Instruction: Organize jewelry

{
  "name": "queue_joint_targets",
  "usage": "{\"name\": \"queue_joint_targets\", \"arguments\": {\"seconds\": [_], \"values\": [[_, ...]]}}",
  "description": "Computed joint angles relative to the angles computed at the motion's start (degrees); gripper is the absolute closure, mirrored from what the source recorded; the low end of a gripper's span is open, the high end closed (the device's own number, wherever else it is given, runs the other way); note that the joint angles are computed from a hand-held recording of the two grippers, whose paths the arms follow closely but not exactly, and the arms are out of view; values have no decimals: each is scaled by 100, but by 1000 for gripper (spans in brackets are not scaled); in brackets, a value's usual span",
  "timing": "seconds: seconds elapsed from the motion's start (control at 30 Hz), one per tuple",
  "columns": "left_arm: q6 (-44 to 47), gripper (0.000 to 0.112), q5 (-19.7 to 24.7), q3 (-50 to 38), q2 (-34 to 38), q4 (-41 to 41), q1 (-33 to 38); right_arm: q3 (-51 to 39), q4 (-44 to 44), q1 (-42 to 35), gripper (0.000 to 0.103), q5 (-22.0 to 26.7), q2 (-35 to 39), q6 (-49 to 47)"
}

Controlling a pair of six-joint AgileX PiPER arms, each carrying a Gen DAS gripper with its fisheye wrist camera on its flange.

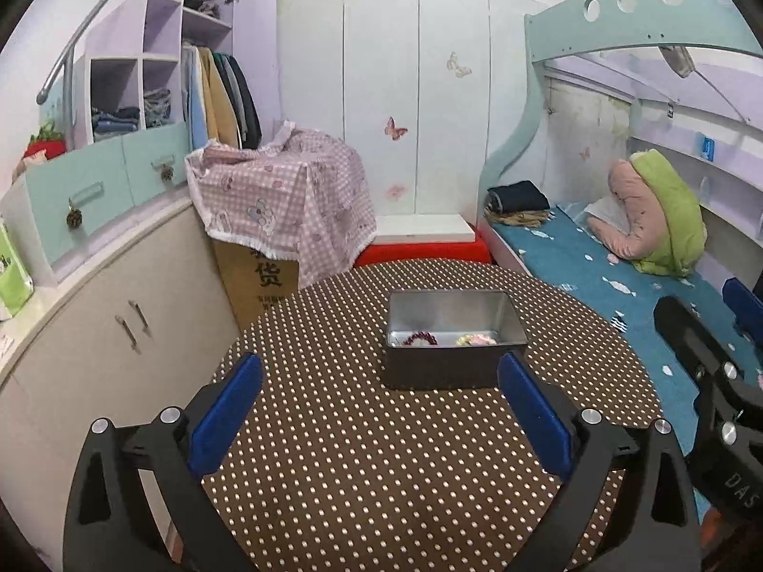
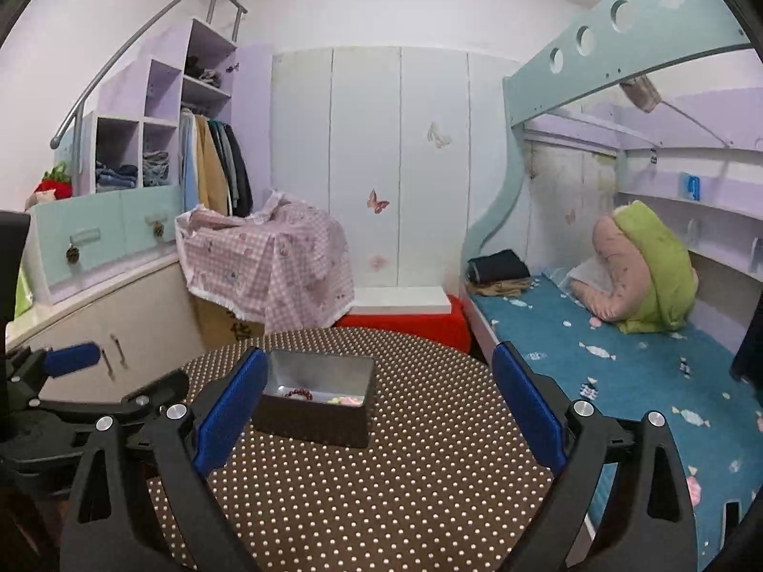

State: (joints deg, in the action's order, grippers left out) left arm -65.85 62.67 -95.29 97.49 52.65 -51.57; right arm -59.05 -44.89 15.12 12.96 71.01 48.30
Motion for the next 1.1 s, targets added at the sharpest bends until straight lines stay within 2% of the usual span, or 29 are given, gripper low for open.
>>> {"name": "queue_joint_targets", "arguments": {"seconds": [0.1,0.23,0.4,0.57,0.77,1.1], "values": [[240,16,53,-140,16,-245,43,-82,120,50,11,169,-13,-59],[375,16,122,-293,62,-272,11,-246,1012,-80,10,245,40,-840],[510,16,97,-430,85,-340,48,-482,881,-58,11,501,219,-730],[522,16,211,-496,126,-220,-29,-503,1562,-183,11,430,254,-1308],[489,16,334,-542,115,-196,-77,-485,1904,-234,11,449,237,-1647],[522,16,475,-608,145,-244,-123,-446,1943,-225,11,531,181,-1771]]}}
